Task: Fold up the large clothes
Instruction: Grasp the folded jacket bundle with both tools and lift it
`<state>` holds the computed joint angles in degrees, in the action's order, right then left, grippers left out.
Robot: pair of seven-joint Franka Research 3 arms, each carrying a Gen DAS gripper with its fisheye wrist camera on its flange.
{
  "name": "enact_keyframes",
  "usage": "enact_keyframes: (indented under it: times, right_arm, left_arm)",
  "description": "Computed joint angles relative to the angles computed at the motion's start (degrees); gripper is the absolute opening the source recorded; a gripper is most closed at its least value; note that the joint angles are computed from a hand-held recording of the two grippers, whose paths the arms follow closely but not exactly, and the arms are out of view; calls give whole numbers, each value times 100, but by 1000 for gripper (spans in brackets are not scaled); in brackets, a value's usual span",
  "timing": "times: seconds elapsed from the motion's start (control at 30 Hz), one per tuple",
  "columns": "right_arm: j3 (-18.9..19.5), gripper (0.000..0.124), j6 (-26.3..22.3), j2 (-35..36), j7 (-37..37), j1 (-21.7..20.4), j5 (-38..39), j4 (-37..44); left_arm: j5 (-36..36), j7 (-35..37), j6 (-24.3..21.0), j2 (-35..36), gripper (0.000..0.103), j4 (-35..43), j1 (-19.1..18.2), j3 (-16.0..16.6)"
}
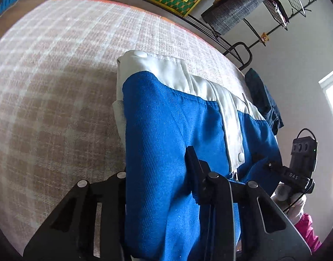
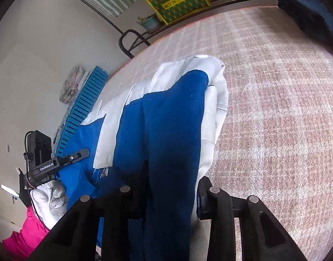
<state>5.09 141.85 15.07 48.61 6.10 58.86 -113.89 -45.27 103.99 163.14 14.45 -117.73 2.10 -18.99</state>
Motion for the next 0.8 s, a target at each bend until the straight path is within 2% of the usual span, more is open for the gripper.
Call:
enact_keyframes:
  times: [0.17, 0.4, 0.5, 0.67, 0.8]
  right_arm:
    - [14, 25, 403, -261, 170, 221, -398, -119]
    - [-12, 22, 824, -754, 405, 536, -1177, -435]
    - [-44, 22, 984, -1008, 477, 608, -1360, -705]
    - [-163, 21, 1270, -1589, 394, 666, -1507, -1381]
    - [-258, 21, 1409, -1856, 501, 693, -1590, -1606]
  left_arm:
    - [957, -491, 461, -295, 26, -313, -364, 150]
    - [1851, -852, 930, -789, 24, -741, -699, 128]
    - [1724, -672, 991, -965, 24, -875, -786, 70]
    - [1527, -434, 982, -1097, 23, -888, -1015, 110]
    - [1565, -437, 1051, -1104, 23, -841, -1218, 164]
